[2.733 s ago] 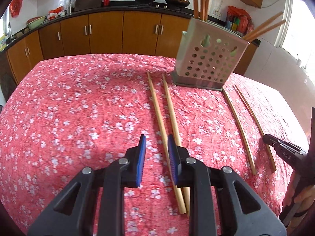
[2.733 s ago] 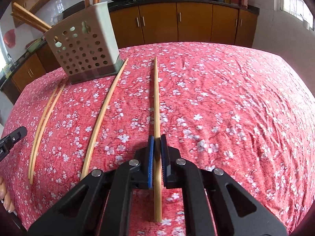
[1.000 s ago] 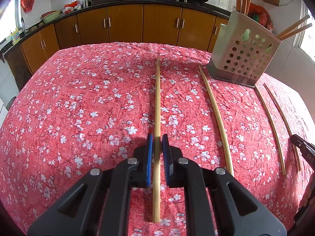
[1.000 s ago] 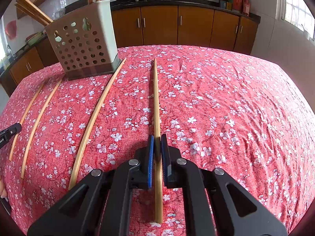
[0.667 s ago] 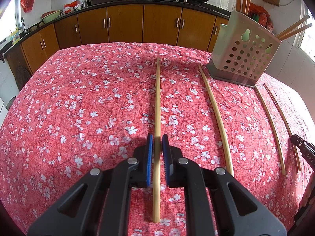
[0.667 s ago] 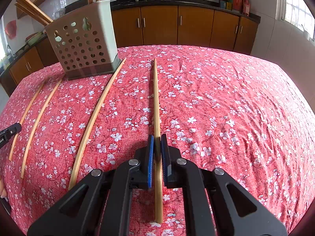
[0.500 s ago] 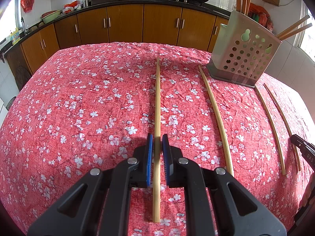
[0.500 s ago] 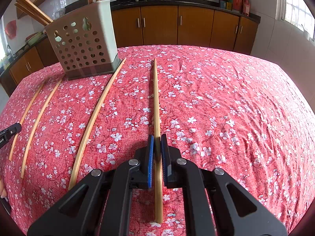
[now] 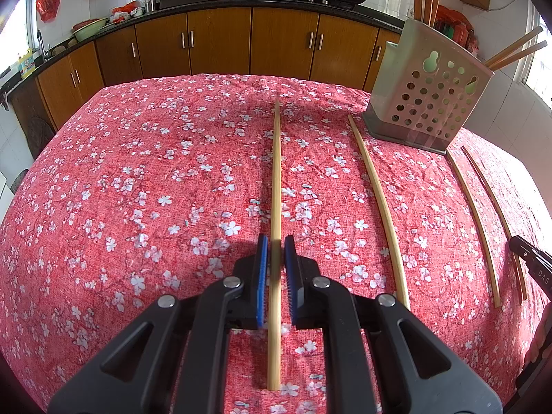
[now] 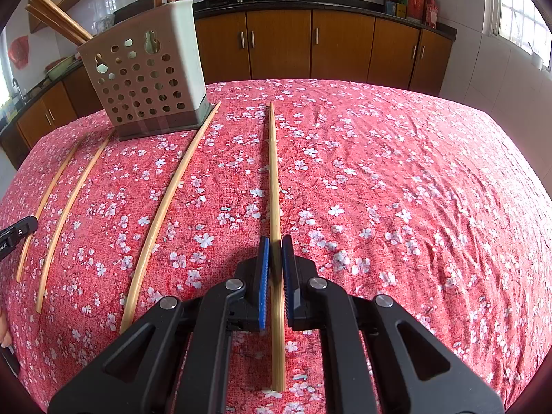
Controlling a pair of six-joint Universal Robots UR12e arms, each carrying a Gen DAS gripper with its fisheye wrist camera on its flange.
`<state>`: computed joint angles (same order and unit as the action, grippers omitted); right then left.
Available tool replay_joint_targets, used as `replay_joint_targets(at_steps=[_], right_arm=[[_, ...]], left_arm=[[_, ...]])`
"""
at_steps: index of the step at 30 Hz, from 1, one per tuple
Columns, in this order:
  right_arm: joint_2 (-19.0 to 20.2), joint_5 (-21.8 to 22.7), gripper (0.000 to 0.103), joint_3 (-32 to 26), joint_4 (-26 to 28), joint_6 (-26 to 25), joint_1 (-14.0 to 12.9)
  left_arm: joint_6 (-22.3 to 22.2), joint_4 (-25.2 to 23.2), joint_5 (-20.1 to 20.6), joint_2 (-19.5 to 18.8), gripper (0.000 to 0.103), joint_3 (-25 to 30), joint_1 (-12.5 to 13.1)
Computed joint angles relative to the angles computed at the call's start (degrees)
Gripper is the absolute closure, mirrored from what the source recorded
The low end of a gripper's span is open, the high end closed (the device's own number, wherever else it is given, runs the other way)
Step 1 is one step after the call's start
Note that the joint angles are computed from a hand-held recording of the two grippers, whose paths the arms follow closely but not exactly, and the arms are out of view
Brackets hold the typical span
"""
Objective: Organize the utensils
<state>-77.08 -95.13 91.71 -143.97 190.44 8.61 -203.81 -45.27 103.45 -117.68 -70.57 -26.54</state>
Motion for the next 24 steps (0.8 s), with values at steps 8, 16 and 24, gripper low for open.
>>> replay_joint_targets(at_steps=[8,16,24], right_arm=[[0.0,0.0,0.094,0.0,0.0,0.0,0.0],[-0.4,1.7,0.094,0.5,-0.4,1.1,-0.6],[-0.8,1.2,0.094,1.0,-0.4,1.0,-0.4]], left_arm=[[0.0,0.0,0.0,0.0,0.091,0.1,0.0],[1.1,-0.5,0.4,-0.1,0.091,0.2,-0.2],[1.9,-0.9,1.4,0.3,0.093,-0.3,-0.7]])
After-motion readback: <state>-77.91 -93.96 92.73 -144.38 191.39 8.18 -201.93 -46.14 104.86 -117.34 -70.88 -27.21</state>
